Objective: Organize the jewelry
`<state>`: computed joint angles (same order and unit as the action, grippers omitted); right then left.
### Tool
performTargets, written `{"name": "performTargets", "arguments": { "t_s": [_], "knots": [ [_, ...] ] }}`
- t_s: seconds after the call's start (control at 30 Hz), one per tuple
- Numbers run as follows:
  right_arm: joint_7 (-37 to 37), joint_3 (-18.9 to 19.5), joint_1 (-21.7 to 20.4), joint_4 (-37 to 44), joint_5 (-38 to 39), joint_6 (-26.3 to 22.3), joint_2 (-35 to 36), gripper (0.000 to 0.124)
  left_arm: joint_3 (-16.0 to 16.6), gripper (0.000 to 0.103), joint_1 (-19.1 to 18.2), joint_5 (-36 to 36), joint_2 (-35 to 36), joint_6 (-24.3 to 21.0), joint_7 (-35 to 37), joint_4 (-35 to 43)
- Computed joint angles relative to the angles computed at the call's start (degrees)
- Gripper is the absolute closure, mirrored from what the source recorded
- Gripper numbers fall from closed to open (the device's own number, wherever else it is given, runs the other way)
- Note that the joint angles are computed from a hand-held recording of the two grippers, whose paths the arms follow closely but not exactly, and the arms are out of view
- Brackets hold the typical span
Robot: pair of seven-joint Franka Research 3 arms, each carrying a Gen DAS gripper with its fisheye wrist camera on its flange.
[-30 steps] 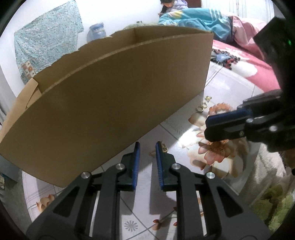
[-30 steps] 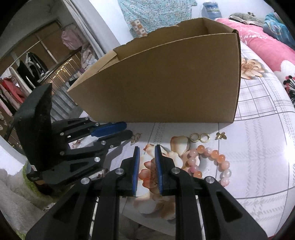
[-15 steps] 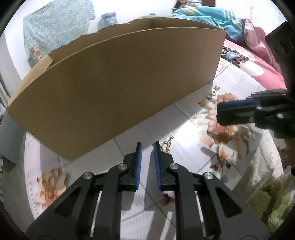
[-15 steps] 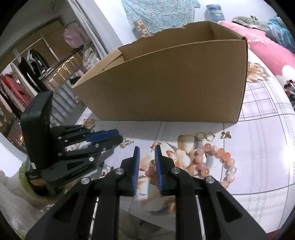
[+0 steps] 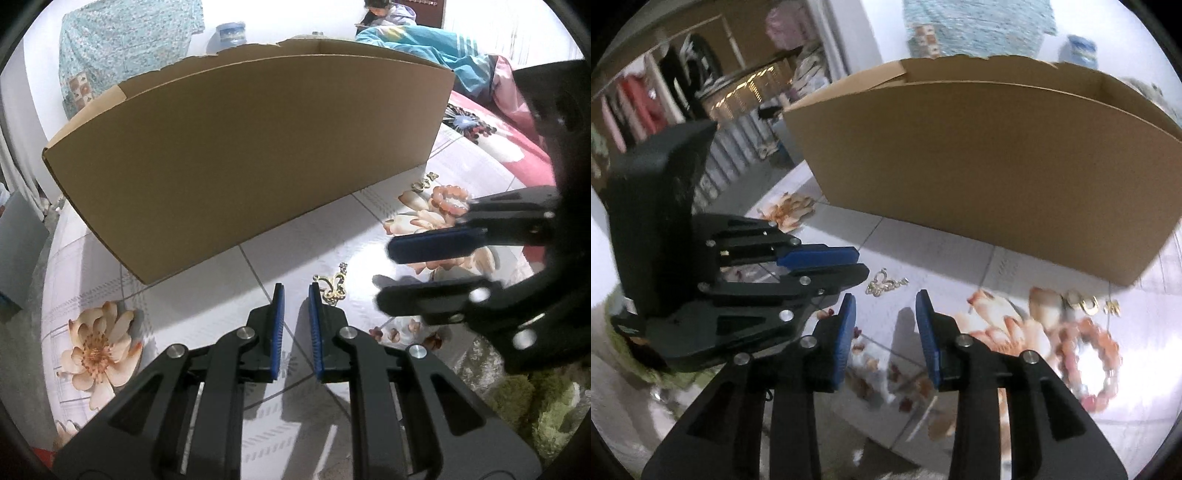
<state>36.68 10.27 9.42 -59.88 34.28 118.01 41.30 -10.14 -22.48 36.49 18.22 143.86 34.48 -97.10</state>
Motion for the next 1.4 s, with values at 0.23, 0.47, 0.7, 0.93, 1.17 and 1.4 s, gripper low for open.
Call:
{"name": "performTargets", "arguments": {
  "t_s": [0.23,0.47,0.7,0.93,1.17,1.4],
  "knots": [
    [-2.73,0.24,1.43,3.01,-2.00,0.25,2.15,0.090,-0.20,0.091,1.77,-2.09,-1.84,5.01,0.03,-3.50],
    [-5.03,0.24,2.26,4.47,-3.58,-0.18,3.17,0.090,0.26,0.091,3.07,-2.60,-3.06,10.77,-0.51,-6.13],
    [-6.22,0.74,1.96,8.01,-3.28,-2.83,5.03,0.090,-0.23,0.091,3.77,-4.36,-1.51,12.80,3.81,-4.50],
    [-6.40,0.96,1.63,11.43,-2.78,-6.82,6.85,0.090,-0.76,0.091,4.56,-8.22,-1.84,14.70,6.80,-5.69],
    [-5.29,0.45,2.36,13.20,-3.84,-8.00,7.84,0.090,-0.86,0.091,4.48,-10.70,-0.66,13.43,9.46,-4.64],
    [-2.64,-0.19,3.17,16.25,-5.81,-10.29,9.16,0.090,-0.25,0.091,3.42,-9.58,-0.13,11.65,9.94,-3.43]
  ]
}}
